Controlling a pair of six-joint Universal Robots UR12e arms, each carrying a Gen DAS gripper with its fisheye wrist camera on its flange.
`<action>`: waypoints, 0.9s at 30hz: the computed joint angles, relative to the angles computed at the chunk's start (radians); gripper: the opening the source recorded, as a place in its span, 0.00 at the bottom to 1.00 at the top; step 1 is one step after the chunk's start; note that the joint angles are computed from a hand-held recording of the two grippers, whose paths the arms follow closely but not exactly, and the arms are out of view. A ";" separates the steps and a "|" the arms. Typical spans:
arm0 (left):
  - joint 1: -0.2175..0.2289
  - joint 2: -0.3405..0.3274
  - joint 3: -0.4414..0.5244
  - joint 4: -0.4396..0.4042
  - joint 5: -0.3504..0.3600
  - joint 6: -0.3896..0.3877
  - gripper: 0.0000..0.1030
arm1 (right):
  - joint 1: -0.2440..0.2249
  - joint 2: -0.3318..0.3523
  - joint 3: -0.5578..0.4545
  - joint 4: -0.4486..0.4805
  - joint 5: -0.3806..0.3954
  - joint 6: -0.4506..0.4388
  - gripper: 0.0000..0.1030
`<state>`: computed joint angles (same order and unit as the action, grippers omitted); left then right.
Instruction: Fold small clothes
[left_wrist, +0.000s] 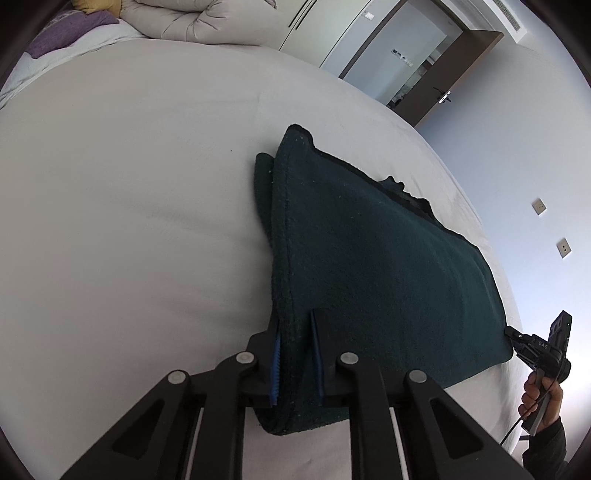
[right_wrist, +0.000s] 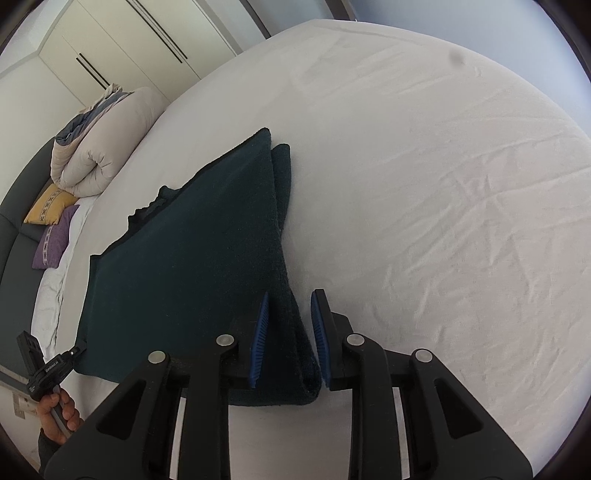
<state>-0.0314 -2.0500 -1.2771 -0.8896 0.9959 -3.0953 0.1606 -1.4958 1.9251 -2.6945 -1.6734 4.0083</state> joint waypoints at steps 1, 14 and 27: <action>0.000 0.001 -0.002 0.006 -0.001 -0.001 0.13 | -0.001 -0.001 0.003 -0.001 0.002 0.003 0.34; -0.007 0.020 -0.024 0.057 0.032 0.030 0.12 | 0.025 0.018 -0.040 0.075 -0.027 -0.083 0.12; -0.010 0.056 -0.071 0.099 0.080 0.083 0.09 | 0.053 -0.024 0.002 0.051 -0.067 -0.046 0.05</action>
